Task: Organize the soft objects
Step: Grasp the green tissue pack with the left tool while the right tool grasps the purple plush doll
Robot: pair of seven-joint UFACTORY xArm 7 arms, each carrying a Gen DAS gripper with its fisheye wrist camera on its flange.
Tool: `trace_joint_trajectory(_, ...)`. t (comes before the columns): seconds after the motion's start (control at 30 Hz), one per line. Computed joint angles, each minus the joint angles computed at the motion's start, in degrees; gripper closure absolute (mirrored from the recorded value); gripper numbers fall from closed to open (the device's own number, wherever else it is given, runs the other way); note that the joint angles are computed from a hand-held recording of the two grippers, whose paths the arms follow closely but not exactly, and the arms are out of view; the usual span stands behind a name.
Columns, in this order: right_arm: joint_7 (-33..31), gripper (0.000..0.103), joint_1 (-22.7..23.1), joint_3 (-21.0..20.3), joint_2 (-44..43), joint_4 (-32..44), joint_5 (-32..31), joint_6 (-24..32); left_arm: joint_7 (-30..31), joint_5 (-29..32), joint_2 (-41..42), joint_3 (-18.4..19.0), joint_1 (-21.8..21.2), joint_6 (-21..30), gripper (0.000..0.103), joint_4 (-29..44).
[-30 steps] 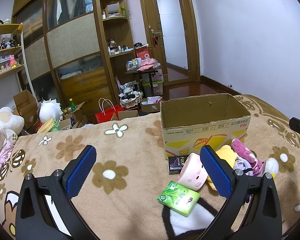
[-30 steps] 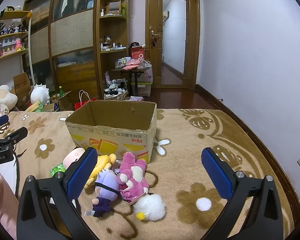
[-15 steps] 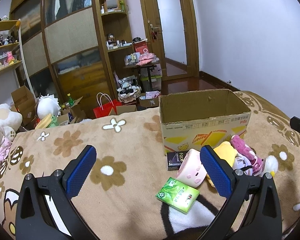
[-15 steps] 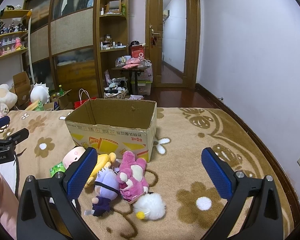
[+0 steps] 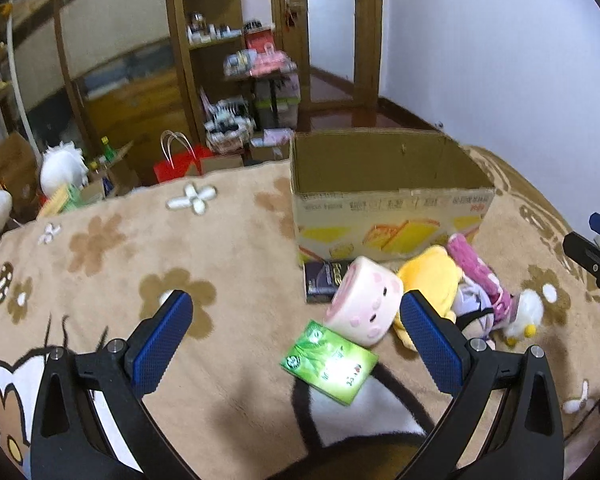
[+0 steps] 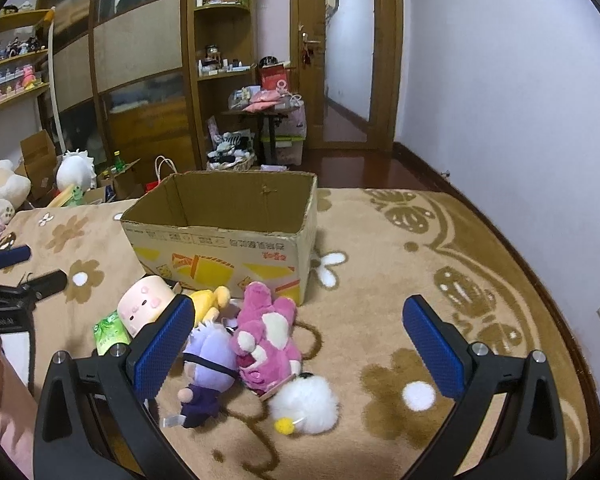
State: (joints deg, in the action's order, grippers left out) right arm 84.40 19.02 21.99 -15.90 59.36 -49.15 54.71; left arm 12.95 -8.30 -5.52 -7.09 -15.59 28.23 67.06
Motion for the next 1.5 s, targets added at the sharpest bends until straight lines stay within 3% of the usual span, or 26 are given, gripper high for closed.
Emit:
trace_joint_trajectory(0.2,-1.9,0.000,0.2,-1.4,2.7,0.9,1.5,-3.6,-1.2,2.4,3.7,-0.7,-0.3,5.4,0.001,3.5)
trace_joint_trajectory(0.6,-9.1,0.000,2.5,-4.7,9.4,3.2,4.4,-12.1,0.4,0.5,11.0,-1.0,-0.1,17.9,0.001,11.1)
trace_joint_trajectory(0.77,-14.3,0.012,3.7,-6.7,12.1,3.9,9.2,-15.0,0.7,1.4,13.7,-1.1,-0.4,21.7,0.001,13.8)
trace_joint_trajectory(0.93,-18.5,0.035,3.7,-8.6,12.8,2.2,15.8,-19.8,0.4,2.7,15.9,-1.2,-0.8,24.0,0.001,15.6)
trace_joint_trajectory(1.07,-19.3,0.037,3.7,-8.8,13.4,2.2,16.5,-20.8,0.0,2.9,17.8,-1.2,-1.0,25.9,0.001,17.2)
trace_joint_trajectory(1.27,-20.3,0.049,3.7,-8.8,12.6,1.7,18.2,-23.1,-2.0,4.6,20.8,-0.9,-1.5,29.3,0.002,20.3)
trace_joint_trajectory(1.5,-22.7,0.051,4.3,-9.0,14.8,3.5,21.5,-20.2,-1.9,5.1,21.9,-0.9,-1.5,30.4,0.008,21.3)
